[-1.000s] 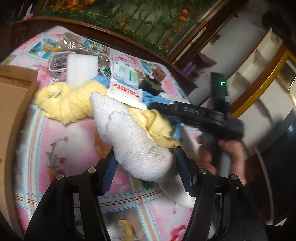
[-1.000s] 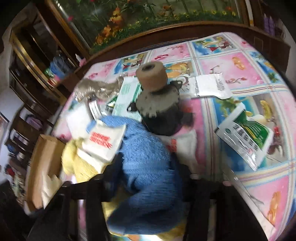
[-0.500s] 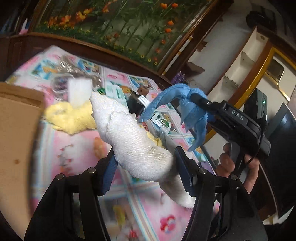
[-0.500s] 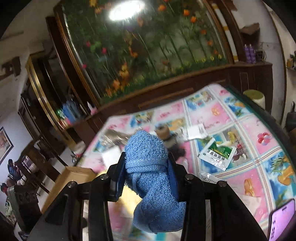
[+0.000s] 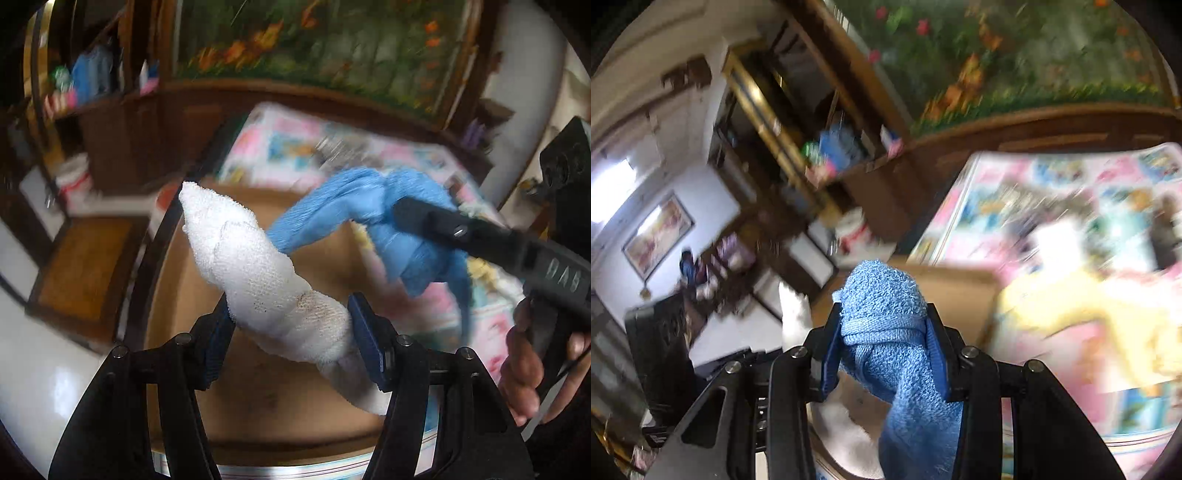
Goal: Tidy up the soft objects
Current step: 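Carry the blue towel and white cloth to the cardboard box and release, then grasp the yellow towel with both grippers at two spots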
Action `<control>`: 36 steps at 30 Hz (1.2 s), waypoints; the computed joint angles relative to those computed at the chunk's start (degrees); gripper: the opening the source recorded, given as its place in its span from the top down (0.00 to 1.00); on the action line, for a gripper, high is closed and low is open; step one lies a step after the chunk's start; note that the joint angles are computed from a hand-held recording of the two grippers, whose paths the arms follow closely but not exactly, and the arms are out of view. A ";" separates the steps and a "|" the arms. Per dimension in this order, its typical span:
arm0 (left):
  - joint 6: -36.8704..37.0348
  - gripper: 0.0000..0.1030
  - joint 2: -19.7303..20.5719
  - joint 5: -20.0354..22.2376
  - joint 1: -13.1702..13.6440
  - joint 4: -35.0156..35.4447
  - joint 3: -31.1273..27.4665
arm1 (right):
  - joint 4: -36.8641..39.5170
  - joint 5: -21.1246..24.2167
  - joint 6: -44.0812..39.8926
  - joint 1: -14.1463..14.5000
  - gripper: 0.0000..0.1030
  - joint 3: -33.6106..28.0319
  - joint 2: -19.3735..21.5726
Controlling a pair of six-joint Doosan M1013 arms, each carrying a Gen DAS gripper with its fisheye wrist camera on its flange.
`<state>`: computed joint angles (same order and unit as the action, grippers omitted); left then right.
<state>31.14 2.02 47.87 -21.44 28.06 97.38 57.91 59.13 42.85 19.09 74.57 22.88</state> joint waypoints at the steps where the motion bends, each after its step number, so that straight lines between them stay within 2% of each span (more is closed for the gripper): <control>1: 0.93 0.40 0.53 0.76 0.69 -1.33 0.16 | -2.39 -0.61 0.87 1.20 0.61 0.08 0.50; 3: 4.13 0.40 1.22 1.74 2.24 -5.87 0.65 | -8.49 0.10 4.21 3.32 0.61 -0.56 2.21; 5: 7.04 0.40 2.21 2.85 2.72 -9.37 0.57 | -13.07 4.95 8.85 4.09 0.61 -1.38 4.24; 6: 7.77 0.40 2.58 3.66 2.14 -9.61 0.46 | -13.88 5.74 9.70 4.04 0.61 -1.33 4.66; 8: 8.52 0.40 2.26 2.32 1.26 -10.38 1.33 | -15.52 2.74 6.47 4.00 0.60 0.52 3.39; 10: 10.09 0.40 2.47 2.18 0.78 -12.87 1.17 | -15.26 5.51 6.36 3.22 0.60 0.84 3.16; 13: 9.81 0.40 2.53 2.47 -0.48 -12.04 1.03 | -16.43 5.86 5.52 3.03 0.57 1.51 2.23; 15: 7.22 0.39 2.57 4.08 -1.02 -10.54 0.75 | -15.05 6.04 2.40 2.78 0.48 1.58 2.17; 16: 5.32 0.39 2.29 4.51 -1.22 -9.28 0.78 | -14.20 5.29 0.87 2.50 0.45 2.06 1.97; 18: -0.33 0.38 1.30 3.85 -2.50 -3.39 1.42 | -10.44 4.43 -0.16 1.42 0.29 3.25 1.19; 19: -3.51 0.34 0.76 3.45 -3.22 0.15 2.01 | -7.37 4.84 -1.08 0.80 0.25 3.28 1.35; 20: -9.17 0.25 0.36 2.93 -4.15 5.00 2.86 | -4.24 5.01 -2.16 0.03 0.20 3.42 1.30; 21: -16.02 0.24 0.15 2.77 -5.19 10.24 3.88 | -2.62 4.98 -2.93 -0.35 0.20 3.81 1.10; 22: -20.96 0.24 0.33 4.80 -6.24 14.08 4.35 | -1.09 5.58 -3.70 -0.78 0.20 3.80 1.07; 23: -22.97 0.24 1.02 8.82 -7.57 16.58 3.88 | 0.14 6.42 -4.39 -1.16 0.20 3.63 1.07; 25: -22.92 0.24 1.10 11.26 -9.55 19.88 3.78 | 1.96 7.38 -6.72 -2.23 0.20 3.80 0.71; 26: -23.82 0.24 1.36 13.75 -10.72 21.43 3.22 | 3.32 7.57 -8.11 -3.00 0.20 4.60 0.18; 28: -26.71 0.24 1.16 16.08 -12.01 23.54 2.45 | 4.84 8.52 -9.44 -4.41 0.20 4.80 -0.14; 32: -29.57 0.24 0.94 9.79 -13.08 26.48 -0.36 | 3.11 13.84 -9.97 -7.98 0.20 0.01 1.57; 34: -26.78 0.24 1.55 4.38 -12.22 23.47 -2.39 | 2.33 15.82 -8.74 -9.57 0.20 -3.10 3.11; 36: -21.77 0.24 3.34 -3.46 -10.07 17.00 -5.25 | -0.08 12.33 -7.12 -10.99 0.20 -5.75 4.24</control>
<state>9.37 5.36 44.41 -31.50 45.06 92.13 57.83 71.47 35.72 8.10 68.82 27.12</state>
